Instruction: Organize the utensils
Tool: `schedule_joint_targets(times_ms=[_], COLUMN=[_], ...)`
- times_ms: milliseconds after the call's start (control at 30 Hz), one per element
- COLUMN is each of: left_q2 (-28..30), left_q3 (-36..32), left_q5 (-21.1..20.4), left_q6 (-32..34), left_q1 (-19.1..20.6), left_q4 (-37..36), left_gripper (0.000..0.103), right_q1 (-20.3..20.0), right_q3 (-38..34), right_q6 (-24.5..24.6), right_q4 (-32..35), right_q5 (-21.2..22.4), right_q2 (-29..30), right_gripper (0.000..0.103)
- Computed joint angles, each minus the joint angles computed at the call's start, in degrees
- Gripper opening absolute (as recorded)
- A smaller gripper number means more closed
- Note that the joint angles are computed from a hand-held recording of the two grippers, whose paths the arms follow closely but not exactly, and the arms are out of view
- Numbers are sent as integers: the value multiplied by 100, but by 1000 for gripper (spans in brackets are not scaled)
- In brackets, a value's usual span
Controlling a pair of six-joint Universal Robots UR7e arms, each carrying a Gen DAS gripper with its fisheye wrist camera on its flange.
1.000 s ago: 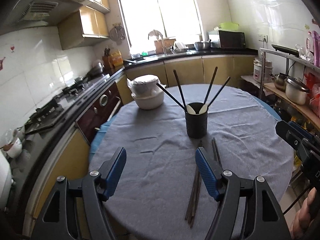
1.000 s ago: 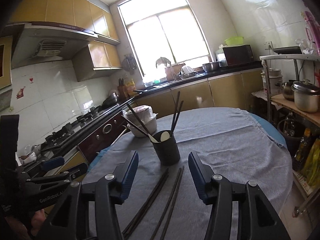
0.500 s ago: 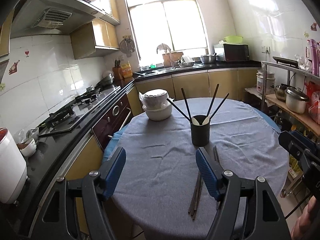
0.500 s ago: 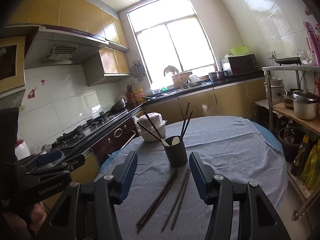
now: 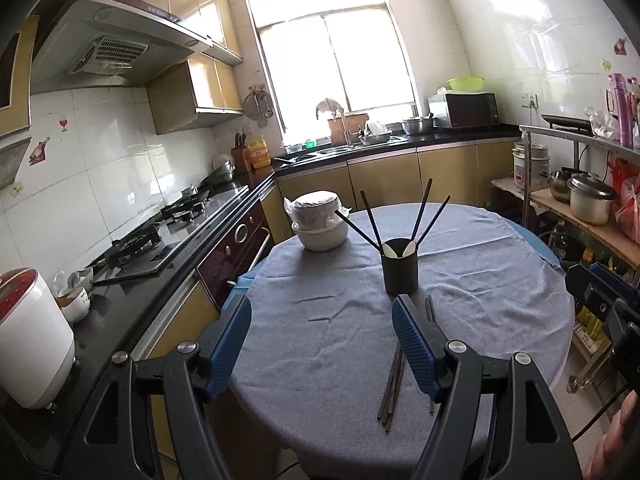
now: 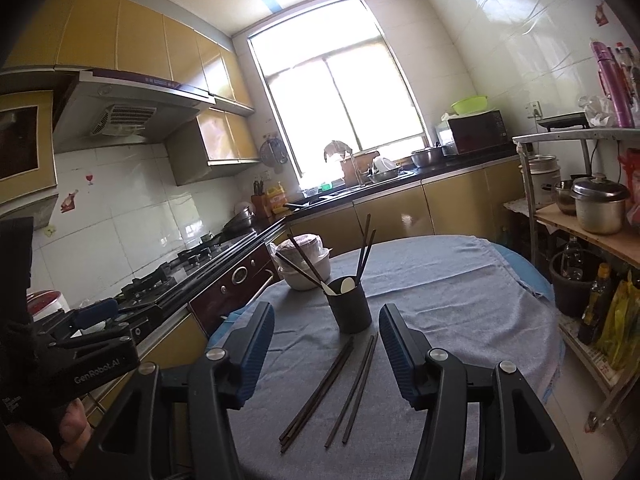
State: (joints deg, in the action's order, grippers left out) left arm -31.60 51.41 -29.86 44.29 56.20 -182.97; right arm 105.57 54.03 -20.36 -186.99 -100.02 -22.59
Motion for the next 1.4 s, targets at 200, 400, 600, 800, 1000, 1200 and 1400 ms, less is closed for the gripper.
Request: schedule_joint_targets(times_ms=[200, 400, 600, 800, 1000, 1200, 1400], left_q2=[-33, -123, -136, -168, -169, -83, 52], left_q3=[59, 196, 217, 280, 276, 144, -153], left_q5=[18, -25, -18, -18, 25, 94, 72], left_q6=[-24, -147, -146, -176, -336, -396, -279], left_q1=[7, 18, 17, 14, 34, 69, 111], left_q4=[-29, -18, -35, -67, 85, 225, 269], left_gripper=[74, 74, 74, 74, 74, 74, 74], right_q1=[-10, 11, 21, 41, 37, 16, -4], right_q3=[-20, -19, -5, -4, -29, -77, -373], right_q6=[45, -26, -19, -90, -96, -96, -29], right_q4=[31, 25, -10, -13, 29, 54, 213], right_q5=[-20, -39, -24, -12, -15, -13, 16], right_q2=[20, 21, 22, 44, 54, 78, 223], right_gripper=[58, 58, 58, 58, 58, 58, 58])
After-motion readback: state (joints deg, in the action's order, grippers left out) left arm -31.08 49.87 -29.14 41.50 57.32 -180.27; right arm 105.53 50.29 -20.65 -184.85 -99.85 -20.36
